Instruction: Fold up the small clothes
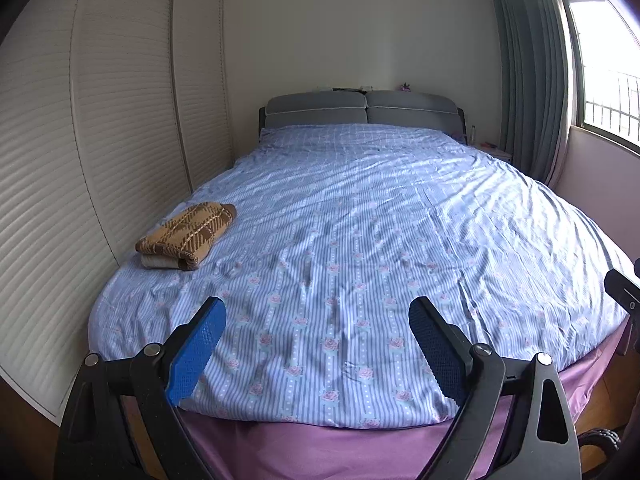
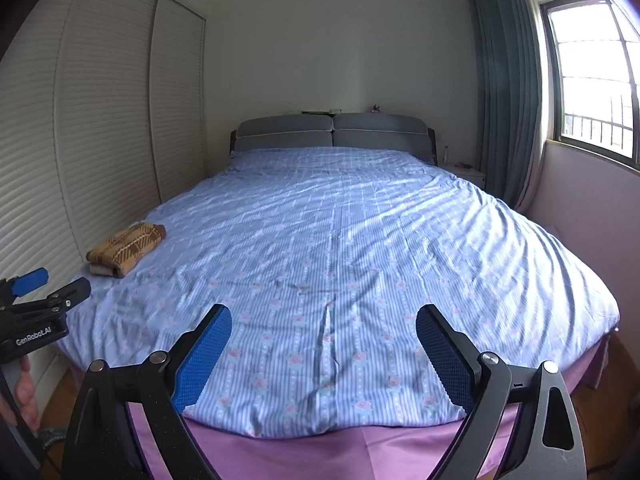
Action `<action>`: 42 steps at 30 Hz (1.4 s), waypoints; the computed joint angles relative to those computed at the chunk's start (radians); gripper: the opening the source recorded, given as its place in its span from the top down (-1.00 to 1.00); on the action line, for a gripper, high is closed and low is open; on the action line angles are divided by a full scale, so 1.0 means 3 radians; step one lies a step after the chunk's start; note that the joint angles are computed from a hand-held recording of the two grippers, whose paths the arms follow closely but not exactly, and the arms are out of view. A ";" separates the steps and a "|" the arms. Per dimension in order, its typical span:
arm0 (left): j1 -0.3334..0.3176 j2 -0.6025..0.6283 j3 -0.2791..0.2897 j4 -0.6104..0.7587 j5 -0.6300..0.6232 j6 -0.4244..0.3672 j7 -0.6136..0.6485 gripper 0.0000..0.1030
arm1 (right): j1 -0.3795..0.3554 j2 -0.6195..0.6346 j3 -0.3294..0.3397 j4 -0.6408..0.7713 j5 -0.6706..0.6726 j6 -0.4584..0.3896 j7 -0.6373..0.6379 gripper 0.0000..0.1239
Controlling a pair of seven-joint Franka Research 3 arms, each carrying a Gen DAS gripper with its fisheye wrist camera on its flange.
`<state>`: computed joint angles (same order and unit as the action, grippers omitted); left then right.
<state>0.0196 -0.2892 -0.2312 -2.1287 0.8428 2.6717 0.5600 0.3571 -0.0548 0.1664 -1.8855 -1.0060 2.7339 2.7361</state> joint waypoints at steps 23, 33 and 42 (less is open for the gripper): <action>-0.0050 0.0056 0.0013 0.0000 -0.0042 -0.0015 0.0075 -0.82 | -0.0071 -0.0034 -0.0009 -0.0030 0.0034 -0.0008 0.0020 -0.52; -0.0054 0.0061 0.0010 0.0004 -0.0041 -0.0008 0.0088 -0.82 | -0.0097 -0.0054 -0.0007 -0.0041 0.0046 0.0008 0.0018 -0.52; -0.0069 0.0075 0.0016 0.0006 -0.0057 -0.0004 0.0127 -0.82 | -0.0112 -0.0060 0.0004 -0.0035 0.0097 0.0014 -0.0051 -0.52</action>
<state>-0.0012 -0.2665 -0.2264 -2.1270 0.8255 2.6706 0.5982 0.3235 -0.0728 0.1675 -1.8960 -0.9770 2.7380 2.7206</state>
